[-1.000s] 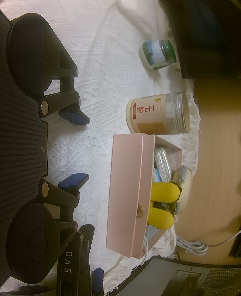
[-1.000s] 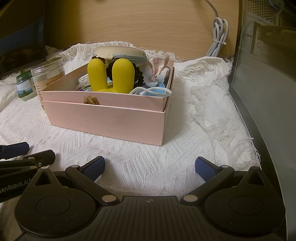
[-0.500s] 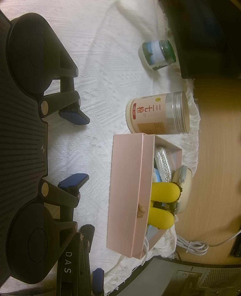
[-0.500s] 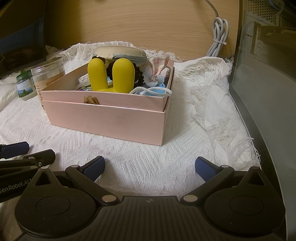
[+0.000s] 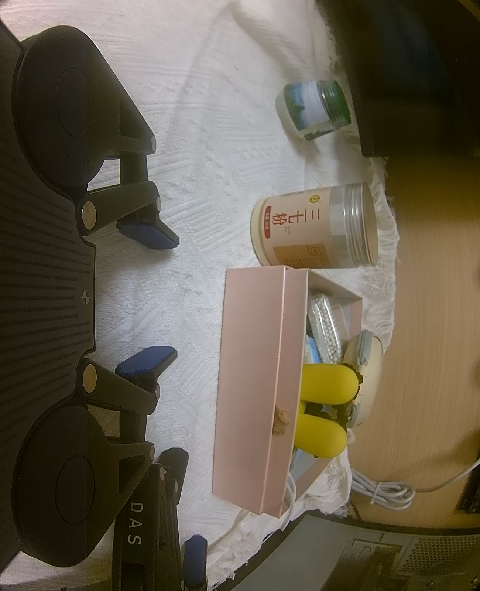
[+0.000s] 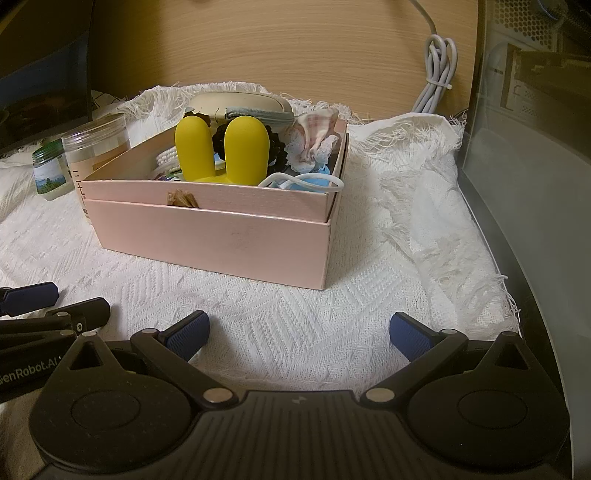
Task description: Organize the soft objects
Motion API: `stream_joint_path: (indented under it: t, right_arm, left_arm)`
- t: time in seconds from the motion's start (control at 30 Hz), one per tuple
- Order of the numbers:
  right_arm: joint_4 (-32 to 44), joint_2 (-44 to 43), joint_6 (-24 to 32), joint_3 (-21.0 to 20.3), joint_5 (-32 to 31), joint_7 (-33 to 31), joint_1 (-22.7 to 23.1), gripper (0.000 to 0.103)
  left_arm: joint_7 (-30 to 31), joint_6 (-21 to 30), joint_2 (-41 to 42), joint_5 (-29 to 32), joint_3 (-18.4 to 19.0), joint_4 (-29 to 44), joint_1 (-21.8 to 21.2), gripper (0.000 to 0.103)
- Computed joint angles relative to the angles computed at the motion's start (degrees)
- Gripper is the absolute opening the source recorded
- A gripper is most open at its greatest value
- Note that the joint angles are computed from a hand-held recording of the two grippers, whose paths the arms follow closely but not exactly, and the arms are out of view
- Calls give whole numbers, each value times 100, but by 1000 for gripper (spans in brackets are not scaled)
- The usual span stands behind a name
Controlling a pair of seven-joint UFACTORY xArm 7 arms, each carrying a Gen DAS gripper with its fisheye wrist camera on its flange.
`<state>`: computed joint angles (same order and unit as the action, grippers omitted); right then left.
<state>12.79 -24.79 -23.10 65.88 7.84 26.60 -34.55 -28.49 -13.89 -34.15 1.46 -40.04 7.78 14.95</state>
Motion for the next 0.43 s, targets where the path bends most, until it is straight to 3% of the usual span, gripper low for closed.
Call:
stream_joint_path:
  t: [0.43]
  right_arm:
    - [2, 3, 0, 5, 17, -12, 2, 103]
  left_arm:
    - [-3, 20, 11, 27, 3, 22, 7, 65]
